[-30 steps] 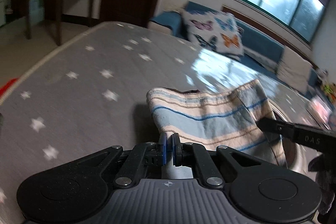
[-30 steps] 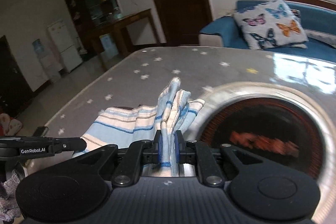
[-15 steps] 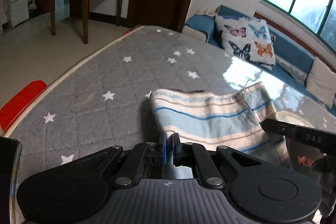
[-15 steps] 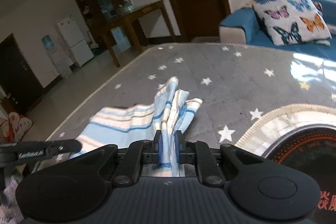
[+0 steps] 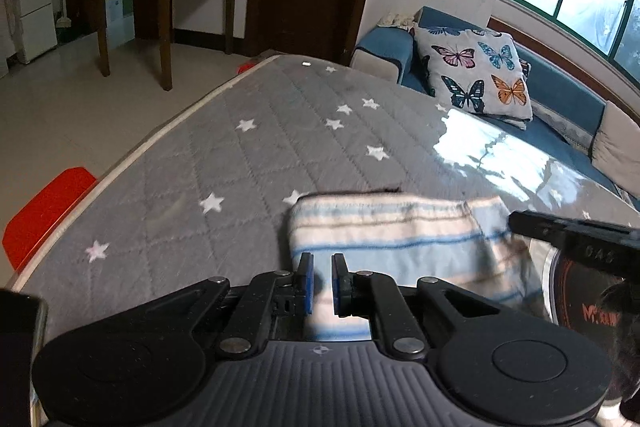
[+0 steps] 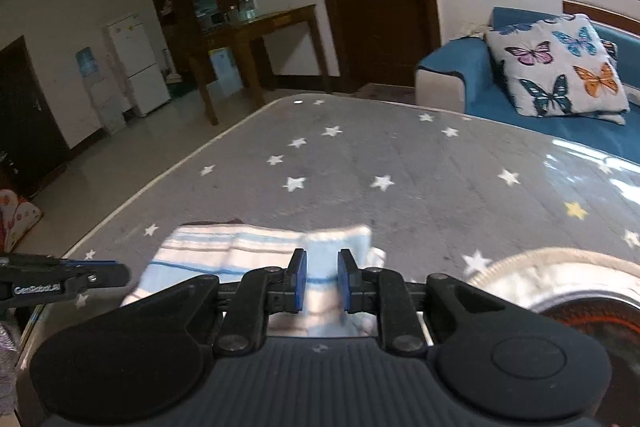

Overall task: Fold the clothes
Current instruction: 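Lift the folded striped shirt with both grippers and carry it across the table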

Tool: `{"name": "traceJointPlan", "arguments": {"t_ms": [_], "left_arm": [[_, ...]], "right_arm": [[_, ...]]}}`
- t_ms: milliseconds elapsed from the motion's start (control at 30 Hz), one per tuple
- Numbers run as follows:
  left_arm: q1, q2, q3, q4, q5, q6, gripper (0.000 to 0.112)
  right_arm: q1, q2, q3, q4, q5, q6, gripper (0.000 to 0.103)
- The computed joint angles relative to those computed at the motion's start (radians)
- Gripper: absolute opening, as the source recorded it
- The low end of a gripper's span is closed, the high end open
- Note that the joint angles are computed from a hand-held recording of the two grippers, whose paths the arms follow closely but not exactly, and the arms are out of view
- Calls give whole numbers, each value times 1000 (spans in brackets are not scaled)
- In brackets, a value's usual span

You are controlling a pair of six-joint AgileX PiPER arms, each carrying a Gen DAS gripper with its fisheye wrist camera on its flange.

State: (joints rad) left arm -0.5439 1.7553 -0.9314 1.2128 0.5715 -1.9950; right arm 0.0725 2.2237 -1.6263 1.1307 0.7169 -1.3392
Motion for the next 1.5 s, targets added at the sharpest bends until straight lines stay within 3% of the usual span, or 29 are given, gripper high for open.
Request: {"name": "traceJointPlan", "arguments": {"t_ms": [467,700,1067,1500], "left_arm": [[85,194,-256,-19,-143,171,10],[100,290,-352,-113,-140,277,11],[98,310,-376,-133,-125,293,12],[-13,152,-194,-69,-68,183,14]], "right_arm": [[25,137,-178,-76,31,128,17],[19,172,-212,-77,49,134,15],[9,187,-223,-65,69,125,12],[-71,-60,93,-29,112,-87,13]]}}
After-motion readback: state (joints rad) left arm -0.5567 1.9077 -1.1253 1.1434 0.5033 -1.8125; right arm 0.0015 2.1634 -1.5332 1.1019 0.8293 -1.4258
